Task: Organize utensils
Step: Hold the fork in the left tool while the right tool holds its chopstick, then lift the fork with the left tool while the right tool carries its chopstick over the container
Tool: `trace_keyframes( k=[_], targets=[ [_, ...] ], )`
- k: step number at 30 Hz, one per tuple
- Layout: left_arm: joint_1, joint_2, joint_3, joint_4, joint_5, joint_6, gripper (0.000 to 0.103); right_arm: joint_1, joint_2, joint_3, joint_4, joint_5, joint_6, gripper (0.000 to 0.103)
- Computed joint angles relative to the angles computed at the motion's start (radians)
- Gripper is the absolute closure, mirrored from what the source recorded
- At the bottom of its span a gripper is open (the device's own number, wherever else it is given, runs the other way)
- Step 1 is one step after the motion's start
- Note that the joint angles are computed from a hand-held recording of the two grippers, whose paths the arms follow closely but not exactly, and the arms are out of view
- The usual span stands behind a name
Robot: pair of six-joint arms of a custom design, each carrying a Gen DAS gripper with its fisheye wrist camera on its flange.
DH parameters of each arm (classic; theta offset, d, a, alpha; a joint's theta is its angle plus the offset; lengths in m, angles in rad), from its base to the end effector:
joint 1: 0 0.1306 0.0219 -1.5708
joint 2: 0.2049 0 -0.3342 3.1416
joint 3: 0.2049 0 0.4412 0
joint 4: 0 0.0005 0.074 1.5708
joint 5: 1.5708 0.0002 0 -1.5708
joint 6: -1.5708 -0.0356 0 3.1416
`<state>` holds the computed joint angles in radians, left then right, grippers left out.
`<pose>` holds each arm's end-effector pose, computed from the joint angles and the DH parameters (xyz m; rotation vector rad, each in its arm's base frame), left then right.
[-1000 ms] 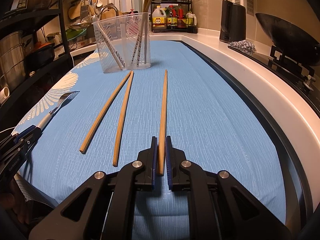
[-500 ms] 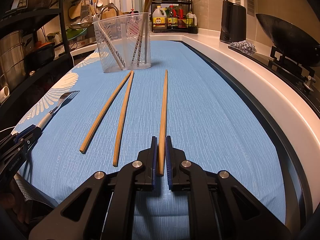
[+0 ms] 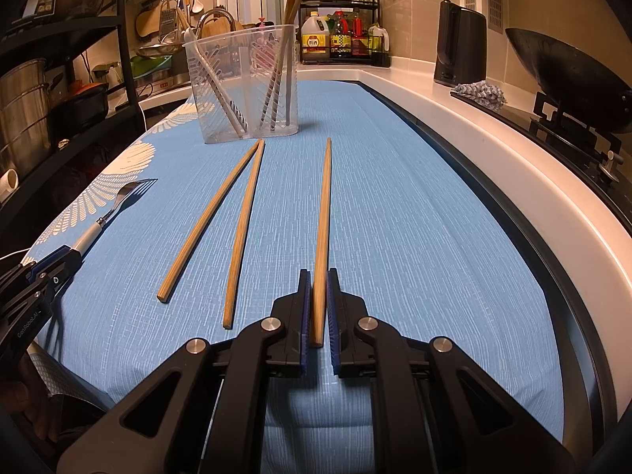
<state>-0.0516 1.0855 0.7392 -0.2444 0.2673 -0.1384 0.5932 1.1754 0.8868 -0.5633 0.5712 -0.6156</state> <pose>0.4332 -0.0323 0.2415 0.3561 2.1176 -0.2381 0.3841 0.2351 0.2548 0.2727 2.2405 -0.0630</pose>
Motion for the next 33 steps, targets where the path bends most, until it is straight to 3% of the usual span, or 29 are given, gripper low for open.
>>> trace_keyframes(
  k=[18,33],
  targets=[
    [0.008,-0.013,0.014,-0.011,0.012,-0.015,0.086,0.003,-0.04,0.003,0.0,0.013,0.005,0.096],
    [0.025,-0.059,0.101,0.018,0.075,-0.014,0.086,-0.009,-0.127,0.066,0.041,0.062,0.141,0.096]
  ],
)
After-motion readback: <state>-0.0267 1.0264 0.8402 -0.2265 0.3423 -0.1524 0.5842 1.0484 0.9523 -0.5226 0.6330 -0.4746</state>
